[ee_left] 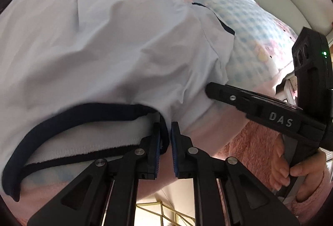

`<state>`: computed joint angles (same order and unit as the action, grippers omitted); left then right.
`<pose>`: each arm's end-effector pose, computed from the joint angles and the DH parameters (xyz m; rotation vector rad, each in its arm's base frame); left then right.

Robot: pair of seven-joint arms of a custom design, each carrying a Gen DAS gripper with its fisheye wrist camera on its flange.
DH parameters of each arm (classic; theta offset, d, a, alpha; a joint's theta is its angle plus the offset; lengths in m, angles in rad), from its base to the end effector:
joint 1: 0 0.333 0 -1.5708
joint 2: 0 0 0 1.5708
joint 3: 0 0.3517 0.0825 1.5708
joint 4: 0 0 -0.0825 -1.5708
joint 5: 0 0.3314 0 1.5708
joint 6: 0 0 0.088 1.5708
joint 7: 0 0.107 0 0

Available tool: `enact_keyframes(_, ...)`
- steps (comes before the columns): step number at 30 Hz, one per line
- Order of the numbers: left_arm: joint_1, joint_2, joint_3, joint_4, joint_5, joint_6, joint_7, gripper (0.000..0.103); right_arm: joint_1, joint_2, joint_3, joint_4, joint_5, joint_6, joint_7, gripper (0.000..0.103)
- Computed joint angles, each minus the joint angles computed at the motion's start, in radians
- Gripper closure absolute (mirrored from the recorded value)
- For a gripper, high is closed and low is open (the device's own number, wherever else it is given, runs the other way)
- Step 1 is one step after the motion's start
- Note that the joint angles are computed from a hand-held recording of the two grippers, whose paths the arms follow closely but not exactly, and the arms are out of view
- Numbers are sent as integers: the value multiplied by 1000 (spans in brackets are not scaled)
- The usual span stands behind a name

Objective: Fold clothes

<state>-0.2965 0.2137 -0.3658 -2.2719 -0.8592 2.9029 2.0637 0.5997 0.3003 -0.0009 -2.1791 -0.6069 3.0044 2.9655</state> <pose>0.4498 -0.2835 0.3757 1.7006 -2.3804 0.8455 0.4485 0.3562 0.3775 -1.6282 2.0228 -0.1670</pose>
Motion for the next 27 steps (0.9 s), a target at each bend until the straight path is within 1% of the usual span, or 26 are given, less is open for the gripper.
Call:
enact_keyframes(1,22,-2,-13,3,-44,-20,34,91,-5,-8,2,-15,5,11,3,74)
enact_keyframes(4,41,-15,-11,0,-121,-64,84,91,-12,-34,-7,-67,21,64,30,75)
enact_keyframes(7,46,-31,7,2,-171,-122,108,90,38,-55,-74,-97,-22,121,114,75)
enact_keyframes(8,51,-38,7,5,-212,-141,141,90,59,-59,-99,-102,-41,141,143,73)
enact_keyframes(9,50,-45,11,5,-250,-147,169,90,83,-60,-130,-109,-61,174,171,70)
enact_keyframes(10,49,-48,16,6,-280,-151,190,90,85,-53,-141,-119,-66,235,181,70)
enact_keyframes(11,47,-52,22,8,-309,-156,211,88,59,-42,-117,-126,-46,291,164,70)
enact_keyframes(12,43,-51,31,9,-320,-159,211,87,11,-32,-64,-124,-32,310,148,70)
enact_keyframes(13,41,-49,39,10,-329,-162,209,86,-23,-22,-23,-116,-20,301,134,70)
enact_keyframes(14,39,-47,45,11,-337,-165,208,86,-36,-15,1,-103,-7,270,117,70)
enact_keyframes(15,39,-46,50,12,-345,-167,206,86,-44,-8,19,-90,7,233,98,70)
enact_keyframes(16,38,-46,53,11,-355,-169,206,86,-41,-4,24,-80,22,195,82,72)
enact_keyframes(17,27,-48,55,5,-344,-143,190,86,-30,-5,16,-81,34,184,75,73)
enact_keyframes(18,27,-59,60,-7,-334,-135,183,86,-15,-9,1,-86,44,183,73,73)
enact_keyframes(20,27,-75,68,-23,-325,-125,173,86,37,-23,-54,-96,52,165,78,74)
enact_keyframes(22,30,-94,75,-44,-337,-103,169,86,36,-28,-54,-113,75,188,66,73)
enact_keyframes(23,35,-100,78,-49,-350,-105,172,86,40,-30,-60,-125,93,214,66,71)
enact_keyframes(25,47,-108,87,-55,-387,-119,190,86,34,-38,-50,-143,129,244,56,71)
enact_keyframes(26,54,-112,92,-56,-410,-133,205,86,50,-46,-62,-151,143,248,54,71)
enact_keyframes(27,61,-116,98,-58,-432,-147,219,86,98,-59,-110,-160,150,243,60,71)
